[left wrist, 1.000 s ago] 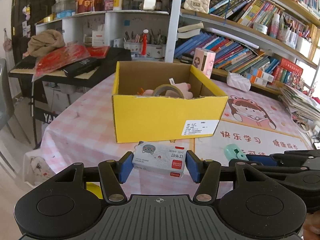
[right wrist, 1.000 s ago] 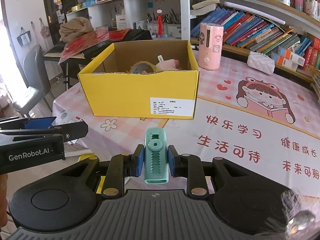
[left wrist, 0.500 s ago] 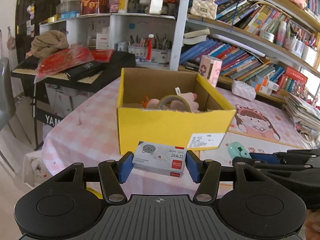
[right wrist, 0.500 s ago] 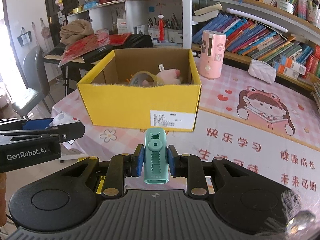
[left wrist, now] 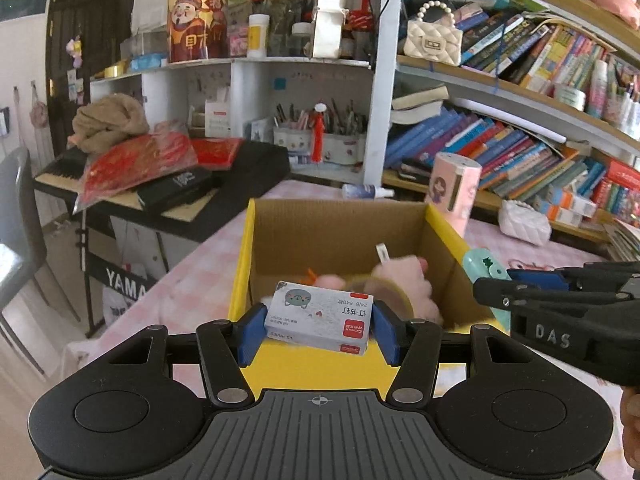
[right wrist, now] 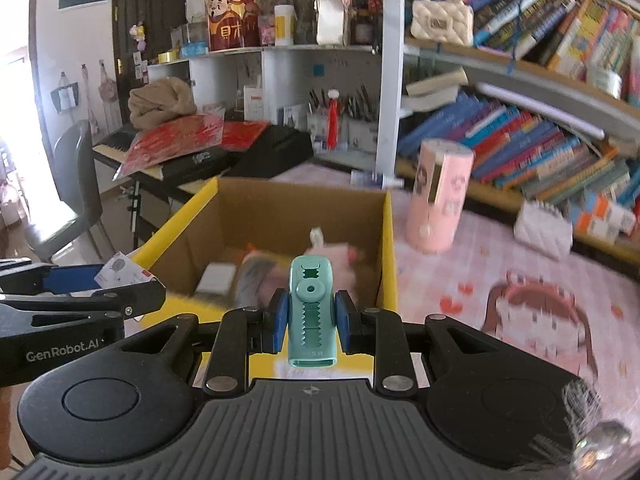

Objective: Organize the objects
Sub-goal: 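Open the left gripper over the box while the right releases the green toy inside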

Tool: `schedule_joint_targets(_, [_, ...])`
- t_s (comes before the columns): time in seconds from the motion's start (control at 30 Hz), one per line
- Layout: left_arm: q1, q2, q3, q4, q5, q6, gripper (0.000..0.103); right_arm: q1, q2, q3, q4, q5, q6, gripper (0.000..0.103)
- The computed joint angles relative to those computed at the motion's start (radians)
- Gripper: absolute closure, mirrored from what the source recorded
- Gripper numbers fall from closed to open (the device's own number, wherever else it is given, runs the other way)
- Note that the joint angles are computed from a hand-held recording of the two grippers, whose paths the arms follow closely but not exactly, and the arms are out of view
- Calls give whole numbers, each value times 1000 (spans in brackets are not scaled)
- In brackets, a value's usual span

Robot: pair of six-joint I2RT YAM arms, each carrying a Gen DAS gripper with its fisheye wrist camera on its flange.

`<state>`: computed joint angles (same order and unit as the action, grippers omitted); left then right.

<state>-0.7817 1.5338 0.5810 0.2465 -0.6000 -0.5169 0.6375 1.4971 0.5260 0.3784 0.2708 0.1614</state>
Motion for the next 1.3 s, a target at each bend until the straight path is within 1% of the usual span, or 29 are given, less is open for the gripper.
schedule_joint_targets(0.1, [34,80,65,13,14,26,48,-59,94,73,11,-49,-59,80])
schedule_joint_targets(0.27, [75,217,186,-41,37,37,48,-120,212,158,49,-109,-124,80])
schedule_joint_targets(0.53, [105,349,317,-141,74,18,47,-176,388,333,0,-191,-210,80])
schedule_joint_targets(0.63, [103,380,352,-170,68,36,46,-197,447,419,-54,-233,-230,80])
schedule_joint_targets(0.77, [105,397,370,-181,71,32,47,-217,514,537,-166,-292,-259,80])
schedule_joint_targets(0.87, [103,403,377,-180,65,35,45,-226,557,615,-250,-329,-270,80])
schedule_joint_targets(0.9, [102,403,376,-176,61,34,44,-226,566,629,-261,-333,-273,80])
schedule_joint_targets(1.13, [91,375,343,-143,27,12,33,-213,590,669,-311,-325,-326,79])
schedule_joint_targets(1.3, [77,347,313,-124,14,4,31,-200,602,684,-331,-292,-378,78])
